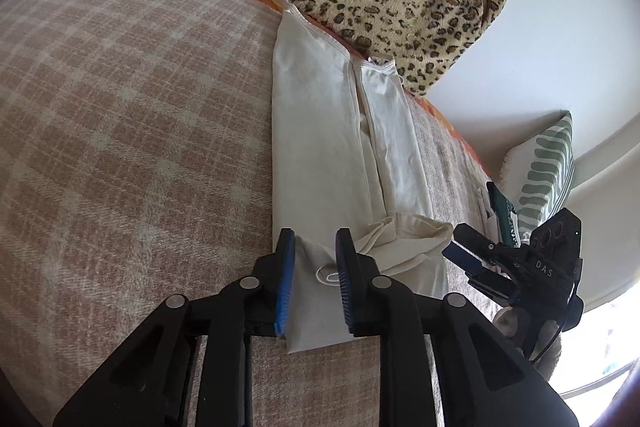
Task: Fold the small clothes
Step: 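Fold the hem up over the middle toward the neckline with both grippers, then open both grippers and move them up to the camisole neckline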
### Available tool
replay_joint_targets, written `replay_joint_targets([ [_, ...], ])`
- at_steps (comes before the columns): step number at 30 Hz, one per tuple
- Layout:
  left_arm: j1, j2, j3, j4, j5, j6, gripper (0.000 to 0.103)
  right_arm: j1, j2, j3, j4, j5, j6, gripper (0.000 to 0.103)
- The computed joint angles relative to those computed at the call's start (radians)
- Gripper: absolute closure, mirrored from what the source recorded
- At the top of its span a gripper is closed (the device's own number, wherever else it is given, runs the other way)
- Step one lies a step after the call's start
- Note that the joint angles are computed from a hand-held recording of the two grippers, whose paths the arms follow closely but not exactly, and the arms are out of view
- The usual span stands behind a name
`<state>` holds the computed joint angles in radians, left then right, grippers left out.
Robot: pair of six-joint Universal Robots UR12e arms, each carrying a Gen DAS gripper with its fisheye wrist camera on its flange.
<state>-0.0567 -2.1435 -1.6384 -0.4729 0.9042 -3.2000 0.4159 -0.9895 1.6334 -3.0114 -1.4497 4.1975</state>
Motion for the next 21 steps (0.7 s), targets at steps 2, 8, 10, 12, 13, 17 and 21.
replay_joint_targets([
  [2, 0.005, 0.004, -0.008, 0.04, 0.003, -0.032, 0.062, 0.003, -0.009, 0.005, -0.014, -0.029, -0.019, 0.048],
  [8, 0.016, 0.041, -0.053, 0.131, -0.024, 0.028, 0.062, 0.03, -0.025, -0.029, 0.039, -0.053, -0.248, 0.079],
  [10, 0.014, 0.062, -0.075, 0.126, -0.043, 0.101, 0.065, 0.04, -0.019, -0.053, 0.082, -0.022, -0.346, 0.081],
  [12, 0.004, 0.081, -0.091, 0.075, -0.051, 0.208, 0.065, 0.047, -0.008, -0.074, 0.118, 0.021, -0.408, 0.082],
  [13, -0.002, 0.087, -0.096, 0.043, -0.053, 0.258, 0.065, 0.048, -0.001, -0.083, 0.133, 0.043, -0.426, 0.083],
  [17, -0.029, 0.085, -0.091, -0.004, -0.017, 0.342, 0.065, 0.047, 0.025, -0.106, 0.163, 0.102, -0.454, 0.083],
  [21, -0.039, 0.048, -0.045, -0.041, 0.001, 0.314, 0.067, 0.048, 0.044, -0.124, 0.185, 0.089, -0.441, 0.083],
])
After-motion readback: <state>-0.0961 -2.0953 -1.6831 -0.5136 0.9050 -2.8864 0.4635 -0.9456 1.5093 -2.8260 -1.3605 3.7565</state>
